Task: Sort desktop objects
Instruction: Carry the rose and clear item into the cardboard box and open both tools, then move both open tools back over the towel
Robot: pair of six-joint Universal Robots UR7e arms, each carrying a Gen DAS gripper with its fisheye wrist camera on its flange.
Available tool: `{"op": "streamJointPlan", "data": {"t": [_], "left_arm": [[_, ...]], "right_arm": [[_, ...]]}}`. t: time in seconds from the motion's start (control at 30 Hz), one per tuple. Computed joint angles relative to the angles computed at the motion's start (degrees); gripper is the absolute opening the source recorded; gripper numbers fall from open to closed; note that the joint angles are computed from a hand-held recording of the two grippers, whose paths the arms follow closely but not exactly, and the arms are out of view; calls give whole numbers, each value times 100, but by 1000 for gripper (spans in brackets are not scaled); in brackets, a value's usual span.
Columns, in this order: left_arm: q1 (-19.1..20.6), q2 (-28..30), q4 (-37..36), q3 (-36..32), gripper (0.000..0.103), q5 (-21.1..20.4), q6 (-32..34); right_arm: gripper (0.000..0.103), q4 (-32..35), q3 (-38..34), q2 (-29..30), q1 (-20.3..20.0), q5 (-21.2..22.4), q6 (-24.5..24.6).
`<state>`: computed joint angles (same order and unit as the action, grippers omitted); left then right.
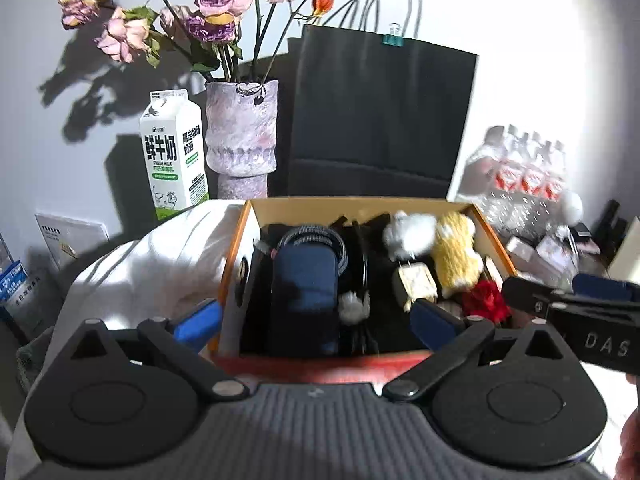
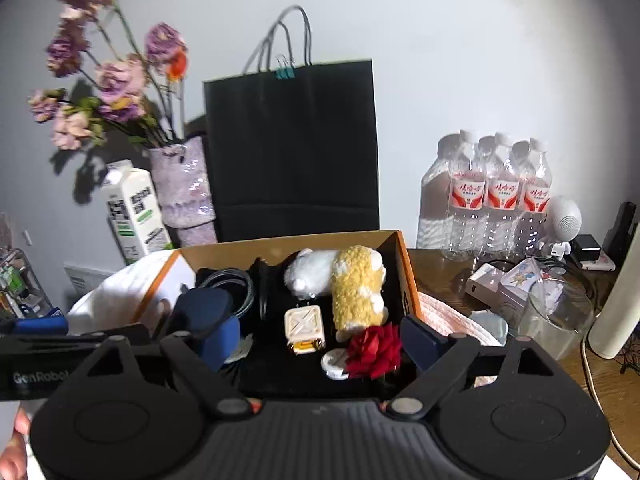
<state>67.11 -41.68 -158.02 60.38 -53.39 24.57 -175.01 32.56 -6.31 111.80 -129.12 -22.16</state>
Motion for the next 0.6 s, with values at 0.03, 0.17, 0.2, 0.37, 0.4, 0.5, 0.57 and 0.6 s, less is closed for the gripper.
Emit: {"op": "streamJointPlan", "data": {"t": [0.03,0.17,0.2,0.37,0.4,0.5,0.57,0.6], "left_arm": [[-30,-126,-287,319,103,127,53],[-58,-894,-1062,1736,103,39,245],[-44,-1130,-1222,2101,103,-88,233],[2,-2254,-1585,3644,103,-624,-36],[7,-2445,-1882,3964,103,-764,27],[-88,-2866,-3072,4911,103,-843,503],[-120,-3054,-3877,5503,103,-912,773],[-104,-3133,-4080,5720,103,-978,803]], "right_arm": [[87,-285,471,-201,14,51,-19],[89,-1255,2403,-1031,110,234,52],[90,-1521,2912,-1240,127,350,66],[96,-3054,4822,-1782,311,538,-366],[96,-3358,5108,-1832,353,586,-374],[97,-4260,5709,-1818,532,517,-527],[100,-4869,5979,-1725,657,445,-812],[103,-5172,6066,-1649,714,391,-930]]}}
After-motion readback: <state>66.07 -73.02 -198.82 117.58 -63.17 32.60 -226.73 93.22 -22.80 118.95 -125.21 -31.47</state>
